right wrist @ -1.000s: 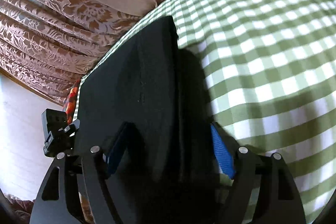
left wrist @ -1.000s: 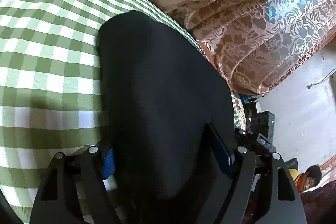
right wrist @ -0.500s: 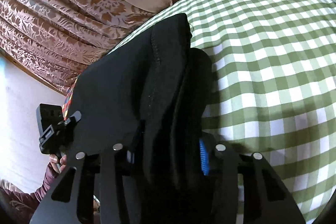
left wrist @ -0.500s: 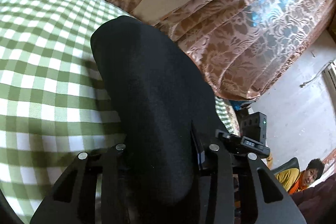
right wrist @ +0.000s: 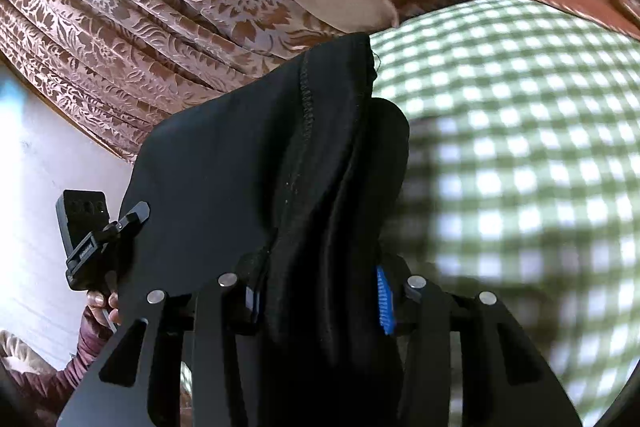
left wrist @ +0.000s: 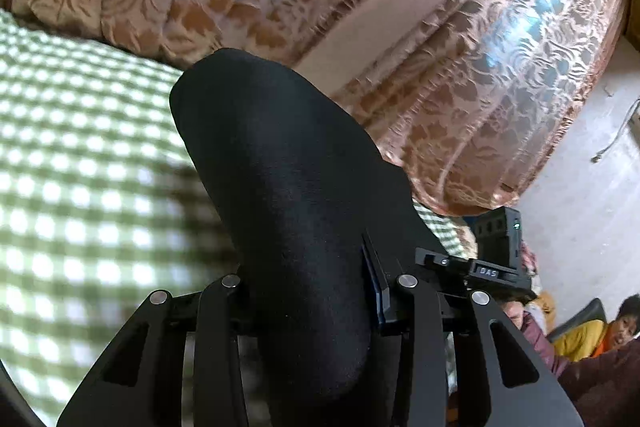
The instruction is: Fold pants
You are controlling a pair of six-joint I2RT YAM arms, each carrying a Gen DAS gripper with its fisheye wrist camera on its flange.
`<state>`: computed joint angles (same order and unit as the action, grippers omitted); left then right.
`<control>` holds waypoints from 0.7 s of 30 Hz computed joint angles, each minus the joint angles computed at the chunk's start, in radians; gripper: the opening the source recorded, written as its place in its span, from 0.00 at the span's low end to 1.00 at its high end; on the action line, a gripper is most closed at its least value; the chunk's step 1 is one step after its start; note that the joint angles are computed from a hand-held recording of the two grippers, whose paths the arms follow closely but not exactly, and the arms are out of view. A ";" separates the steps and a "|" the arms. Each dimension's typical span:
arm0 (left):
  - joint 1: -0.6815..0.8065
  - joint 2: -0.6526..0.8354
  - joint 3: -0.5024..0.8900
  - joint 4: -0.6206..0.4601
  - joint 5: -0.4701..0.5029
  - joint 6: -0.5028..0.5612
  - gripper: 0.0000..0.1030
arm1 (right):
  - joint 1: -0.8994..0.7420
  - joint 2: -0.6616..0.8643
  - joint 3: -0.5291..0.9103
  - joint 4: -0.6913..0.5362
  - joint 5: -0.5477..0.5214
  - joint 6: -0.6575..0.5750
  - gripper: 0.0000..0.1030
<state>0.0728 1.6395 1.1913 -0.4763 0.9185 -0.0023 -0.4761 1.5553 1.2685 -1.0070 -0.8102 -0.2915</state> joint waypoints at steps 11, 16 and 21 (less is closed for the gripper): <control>-0.005 0.343 0.479 -0.134 -0.148 0.041 0.39 | 0.153 0.260 0.265 0.177 0.063 0.219 0.39; -0.016 0.533 0.649 -0.230 -0.323 0.042 0.49 | 0.195 0.400 0.291 0.256 0.142 0.265 0.46; 0.000 0.538 0.555 -0.126 -0.335 -0.022 0.57 | 0.176 0.413 0.260 0.304 0.107 0.281 0.55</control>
